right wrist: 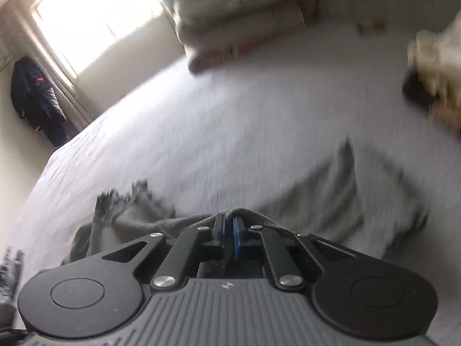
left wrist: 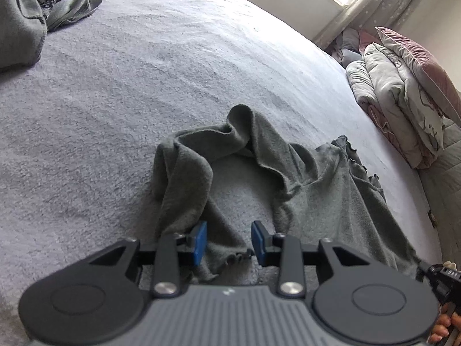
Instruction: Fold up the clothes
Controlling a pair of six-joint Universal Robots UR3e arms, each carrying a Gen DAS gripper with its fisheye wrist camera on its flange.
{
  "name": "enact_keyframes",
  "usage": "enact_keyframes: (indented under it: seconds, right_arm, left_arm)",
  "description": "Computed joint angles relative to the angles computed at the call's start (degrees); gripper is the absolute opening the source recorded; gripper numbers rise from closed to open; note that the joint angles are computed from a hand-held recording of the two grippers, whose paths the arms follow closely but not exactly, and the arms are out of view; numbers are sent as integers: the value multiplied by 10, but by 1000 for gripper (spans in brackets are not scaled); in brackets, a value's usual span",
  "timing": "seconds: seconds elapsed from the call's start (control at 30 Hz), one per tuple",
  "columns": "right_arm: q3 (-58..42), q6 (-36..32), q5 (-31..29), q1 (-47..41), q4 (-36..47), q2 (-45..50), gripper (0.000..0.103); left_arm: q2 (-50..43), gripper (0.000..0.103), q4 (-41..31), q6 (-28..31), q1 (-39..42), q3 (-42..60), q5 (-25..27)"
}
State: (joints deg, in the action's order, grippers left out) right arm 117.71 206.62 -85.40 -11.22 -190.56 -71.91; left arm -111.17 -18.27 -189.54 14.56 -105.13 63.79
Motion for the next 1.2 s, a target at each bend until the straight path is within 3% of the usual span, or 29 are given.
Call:
enact_keyframes:
  seconds: [0.13, 0.23, 0.4, 0.5, 0.73, 0.8, 0.83, 0.9, 0.97, 1.0, 1.1, 1.2]
  right_arm:
    - [-7, -21, -44, 14, -66, 24, 6]
    - [-6, -33, -38, 8, -92, 37, 7]
    - [5, -20, 5, -18, -46, 19, 13]
    - [24, 0, 41, -37, -31, 4, 30]
    - [66, 44, 154, -90, -3, -10, 30]
    - [66, 54, 173, -94, -6, 3, 30]
    - [61, 58, 178, -94, -9, 13, 30]
    - [52, 61, 174, -84, -25, 32, 30]
    - [41, 60, 164, -72, -43, 50, 11]
    - [35, 61, 142, -61, -53, 54, 8]
    - [10, 46, 69, -26, -81, 63, 7]
    - [-28, 17, 18, 8, -36, 74, 7]
  left_arm:
    - [-6, 35, 10, 4, -8, 4, 7]
    - [-9, 35, 23, 10, -13, 3, 11]
    - [-31, 34, 63, 15, -7, 7, -26]
    - [-68, 34, 89, -6, -3, 30, -52]
    - [-183, 33, 119, -70, -3, 138, -124]
    - [-202, 23, 123, -77, -14, 162, -110]
    - [-211, 2, 125, -80, -20, 173, -101]
    - [-220, 1, 149, -79, -32, 180, -71]
    - [-219, 1, 200, -84, -37, 167, -52]
    - [-217, 1, 225, -86, -38, 160, -46]
    - [-209, 1, 260, -70, -46, 152, -15]
    - [-216, 2, 237, -28, -67, 166, 37]
